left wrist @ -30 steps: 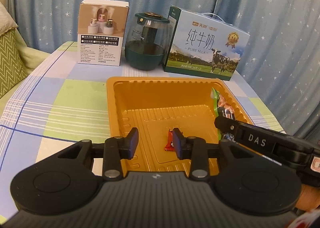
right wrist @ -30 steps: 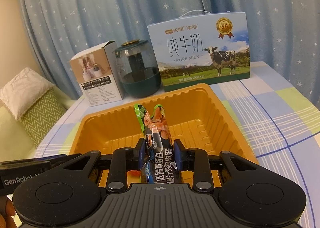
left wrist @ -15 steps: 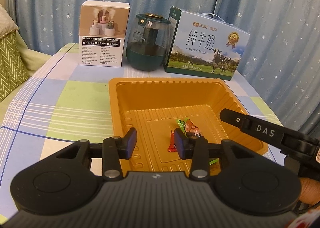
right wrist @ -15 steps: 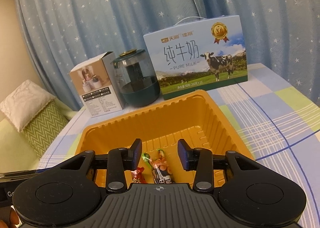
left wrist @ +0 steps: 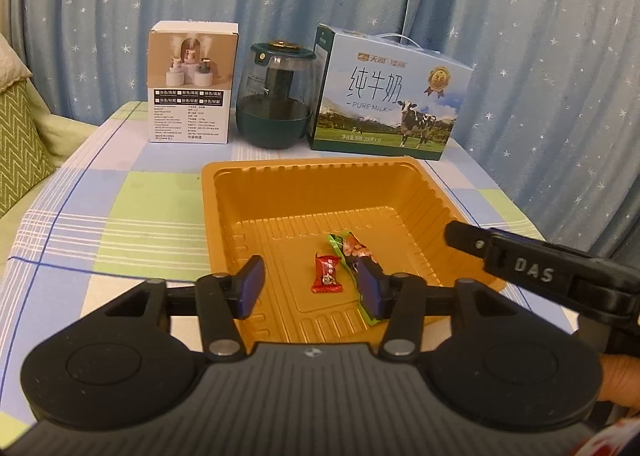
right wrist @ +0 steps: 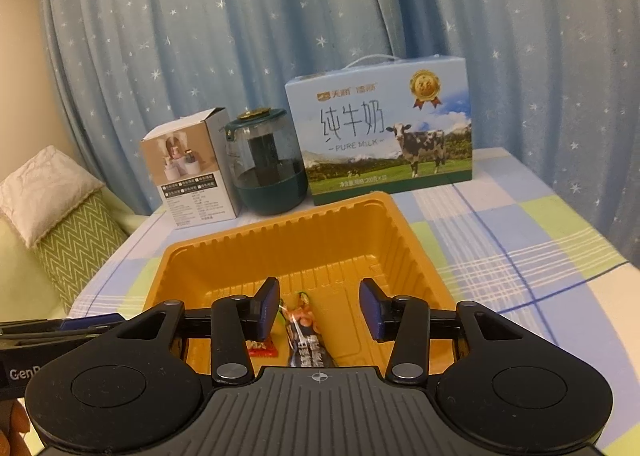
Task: Organize snacks
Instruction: 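Open the left tool over the tray while the right tool releases its snack bar, then move the right tool to the small brown wrapped candy and grasp it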
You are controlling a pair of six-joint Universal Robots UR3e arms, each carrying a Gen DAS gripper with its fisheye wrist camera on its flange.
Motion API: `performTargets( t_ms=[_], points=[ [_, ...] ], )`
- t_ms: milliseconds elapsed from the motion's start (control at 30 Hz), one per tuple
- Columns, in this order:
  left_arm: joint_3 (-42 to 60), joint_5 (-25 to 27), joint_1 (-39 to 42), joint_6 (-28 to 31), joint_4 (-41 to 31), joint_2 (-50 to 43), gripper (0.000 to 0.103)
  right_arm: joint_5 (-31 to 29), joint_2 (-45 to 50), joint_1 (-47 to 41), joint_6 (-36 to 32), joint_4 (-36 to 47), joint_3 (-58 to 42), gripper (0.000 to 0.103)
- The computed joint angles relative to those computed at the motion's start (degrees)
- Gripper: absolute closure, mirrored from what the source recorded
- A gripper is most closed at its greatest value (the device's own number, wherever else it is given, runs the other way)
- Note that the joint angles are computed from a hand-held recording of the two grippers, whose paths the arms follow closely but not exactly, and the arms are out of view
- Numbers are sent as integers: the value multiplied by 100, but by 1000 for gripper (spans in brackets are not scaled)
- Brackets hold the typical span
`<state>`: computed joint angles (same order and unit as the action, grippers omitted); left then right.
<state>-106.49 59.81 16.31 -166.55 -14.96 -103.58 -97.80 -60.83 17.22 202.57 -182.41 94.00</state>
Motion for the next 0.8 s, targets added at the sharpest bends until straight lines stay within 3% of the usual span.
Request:
performTargets(
  t_ms=[100, 300, 500, 667, 800],
  points=[
    [-471, -83, 116, 50, 68, 411, 45, -157, -414, 54, 46, -160, 507, 44],
    [-1625, -440, 541, 390, -14, 1524, 36, -432, -1361, 156, 242, -339, 1566, 40],
    [-2821, -889, 1247, 1083, -727, 3023, 33, -786, -2365, 472, 448, -443, 2660, 39],
    [-3469, -1413, 2124, 2045, -2360, 4618, 31, -1201, -2886, 1172, 651, -511, 3420, 38],
    [-3621, -1982, 3233, 3451, -5035, 6445, 24, -1588, -3045, 1979, 811, -689, 4012, 38]
  ],
)
